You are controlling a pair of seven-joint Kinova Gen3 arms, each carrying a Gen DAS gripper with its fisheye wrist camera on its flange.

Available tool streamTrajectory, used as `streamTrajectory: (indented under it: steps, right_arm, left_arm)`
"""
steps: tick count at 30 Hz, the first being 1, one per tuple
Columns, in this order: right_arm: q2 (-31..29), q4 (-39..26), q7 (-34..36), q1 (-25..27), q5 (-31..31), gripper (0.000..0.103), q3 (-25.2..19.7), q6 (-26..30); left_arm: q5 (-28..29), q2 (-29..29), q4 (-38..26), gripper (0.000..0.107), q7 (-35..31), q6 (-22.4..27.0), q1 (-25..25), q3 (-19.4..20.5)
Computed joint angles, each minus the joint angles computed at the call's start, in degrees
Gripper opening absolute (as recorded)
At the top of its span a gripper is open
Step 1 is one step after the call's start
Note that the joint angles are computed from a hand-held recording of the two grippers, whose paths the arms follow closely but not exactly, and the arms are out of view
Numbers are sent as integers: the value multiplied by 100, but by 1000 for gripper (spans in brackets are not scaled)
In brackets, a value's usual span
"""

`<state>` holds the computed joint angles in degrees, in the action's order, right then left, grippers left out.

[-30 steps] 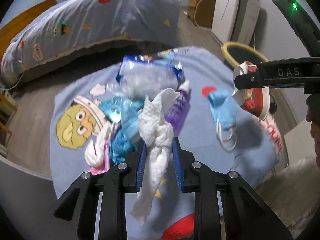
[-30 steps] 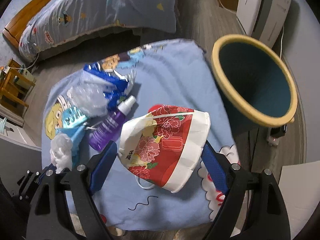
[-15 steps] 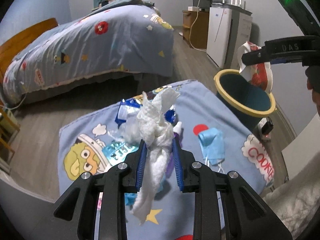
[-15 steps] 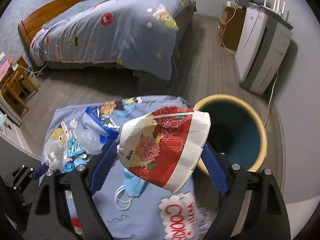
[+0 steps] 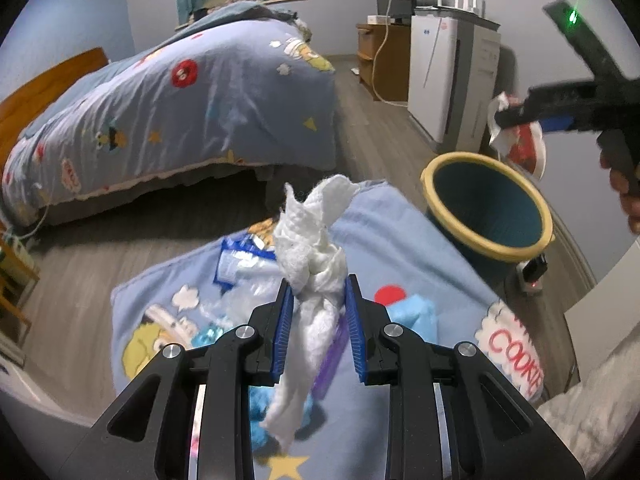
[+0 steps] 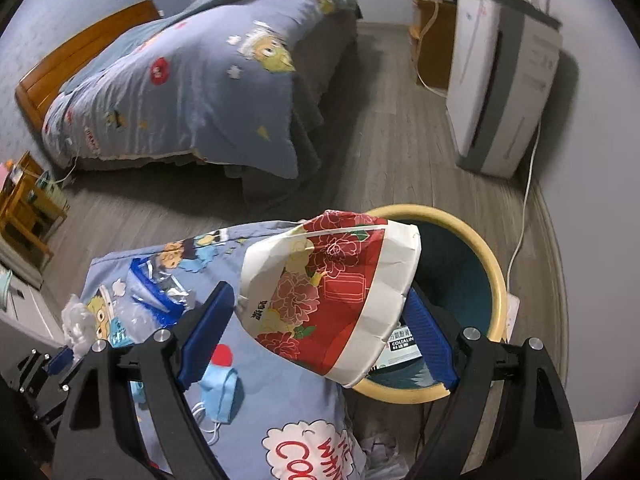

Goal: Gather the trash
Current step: 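Carry the paper cup over the bin and open the right tool, then open the left tool over the bin to drop the tissue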

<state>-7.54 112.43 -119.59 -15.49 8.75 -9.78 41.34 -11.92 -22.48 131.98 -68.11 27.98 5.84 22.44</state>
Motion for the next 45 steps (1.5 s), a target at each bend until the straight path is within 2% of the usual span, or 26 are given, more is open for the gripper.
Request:
streamTrajectory:
  steps: [8, 15, 20, 25, 29, 31, 33, 34, 35, 36, 37, 38, 40, 45]
  right_arm:
    - [262, 70, 427, 271, -305, 83, 413, -102]
    - [498, 134, 699, 667, -612, 83, 717, -223]
    - [694, 119, 872, 853, -731, 83, 811, -240]
    - [861, 101, 898, 1047, -866, 84, 921, -265]
    - [934, 117, 1005, 1193, -1084, 84, 985, -354]
    - [966, 130, 1104, 1277, -1229, 84, 1022, -411]
    - [966, 157, 1129, 1349, -1361, 85, 1048, -469]
    - [960, 165, 1141, 1379, -1431, 85, 1057, -483]
    - [960, 178, 1179, 1419, -1511, 90, 1073, -500]
    - [945, 210, 1184, 1455, -1568, 95, 1089, -550]
    - [944, 212, 1155, 1464, -1560, 96, 1088, -560]
    - [944, 209, 1130, 1473, -1541, 96, 1089, -557]
    - [946, 203, 1087, 1489, -1512, 97, 1091, -549]
    - [950, 190, 1078, 1491, -1506, 97, 1070, -515]
  left_arm:
    - [-243, 928, -500, 28, 341, -378, 93, 286]
    - [-1411, 1956, -977, 28, 1358, -522, 338, 766]
    - [-1977, 2611, -1315, 28, 1766, -531, 838, 644]
    - [-1964, 3200, -1732, 28, 1671, -551, 1264, 380]
    - [-2227, 3588, -2074, 28, 1768, -543, 1834, -17]
    - [-2179, 3774, -2247, 28, 1670, -538, 2018, -135]
    - [-2238, 3925, -2388, 31, 1662, -585, 2282, -345]
    - [-2233, 3957, -2416, 35, 1632, -633, 2371, -439]
    - [-2256, 3996, -2450, 37, 1639, -685, 2498, -561]
    - [-2276, 4023, -2476, 49, 1677, -722, 2638, -701]
    - [-2246, 4027, -2480, 63, 1670, -779, 2724, -805]
    - [-2233, 4009, -2438, 71, 1698, -929, 2814, -937]
    - [-2306, 3985, -2402, 79, 1821, -1048, 3144, -1309]
    - [-2407, 3891, -2308, 84, 1960, -1109, 3867, -2107]
